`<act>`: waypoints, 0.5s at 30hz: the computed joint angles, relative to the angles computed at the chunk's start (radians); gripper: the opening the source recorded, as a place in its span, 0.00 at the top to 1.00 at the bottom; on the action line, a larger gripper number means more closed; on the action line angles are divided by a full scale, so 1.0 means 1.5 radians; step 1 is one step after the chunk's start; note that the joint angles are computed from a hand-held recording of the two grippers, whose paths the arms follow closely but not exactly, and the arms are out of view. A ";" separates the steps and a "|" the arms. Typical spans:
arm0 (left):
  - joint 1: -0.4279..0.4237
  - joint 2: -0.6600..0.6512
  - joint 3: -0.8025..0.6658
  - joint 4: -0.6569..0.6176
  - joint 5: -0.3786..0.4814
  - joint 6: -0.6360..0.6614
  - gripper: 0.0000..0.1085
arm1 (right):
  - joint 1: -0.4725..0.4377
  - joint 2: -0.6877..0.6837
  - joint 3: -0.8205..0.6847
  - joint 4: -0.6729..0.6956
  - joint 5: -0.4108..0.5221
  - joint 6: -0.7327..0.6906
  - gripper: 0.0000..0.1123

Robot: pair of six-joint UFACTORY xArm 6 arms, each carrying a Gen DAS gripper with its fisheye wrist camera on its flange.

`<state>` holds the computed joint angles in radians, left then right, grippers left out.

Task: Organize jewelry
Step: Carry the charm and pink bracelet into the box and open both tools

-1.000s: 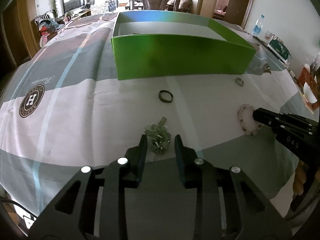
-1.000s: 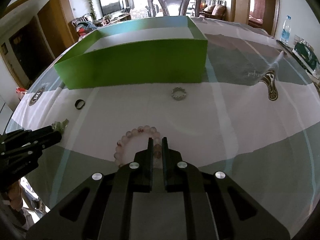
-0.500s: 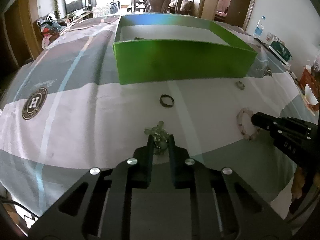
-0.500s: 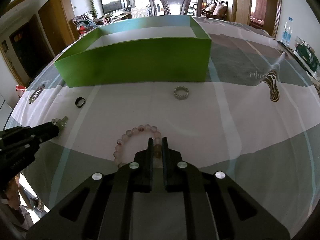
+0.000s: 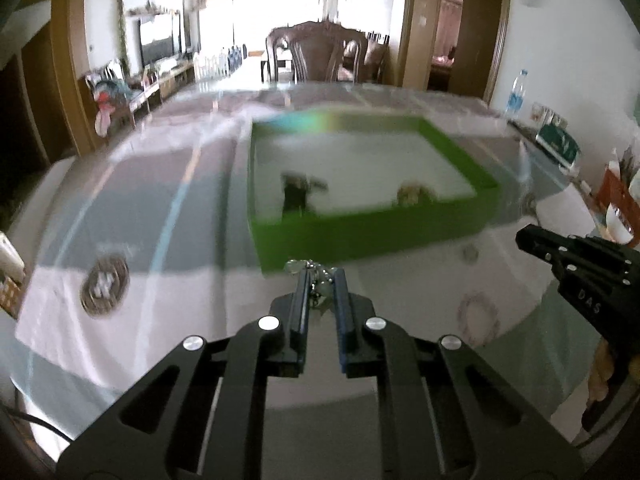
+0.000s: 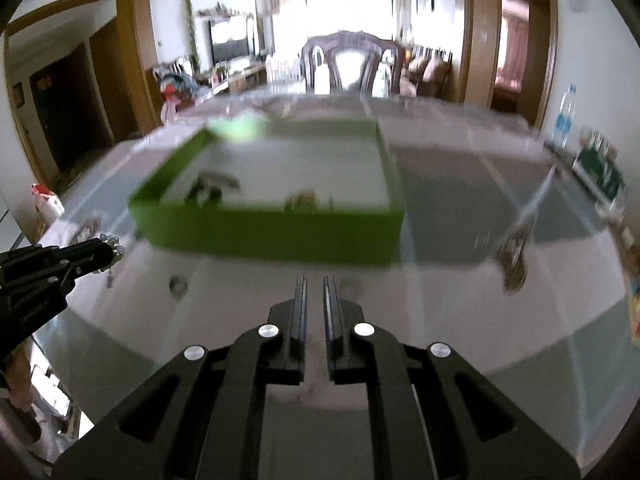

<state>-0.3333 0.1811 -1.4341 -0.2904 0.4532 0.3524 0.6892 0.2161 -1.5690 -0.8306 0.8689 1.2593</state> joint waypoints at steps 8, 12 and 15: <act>-0.008 0.009 -0.018 -0.005 0.011 0.002 0.89 | 0.003 0.043 -0.029 0.086 0.042 -0.102 0.60; -0.009 0.011 0.000 -0.012 0.022 0.002 0.89 | -0.005 0.058 -0.001 0.150 0.021 -0.121 0.60; -0.008 0.014 0.005 -0.014 0.023 0.001 0.89 | -0.010 0.059 0.016 0.166 -0.002 -0.121 0.73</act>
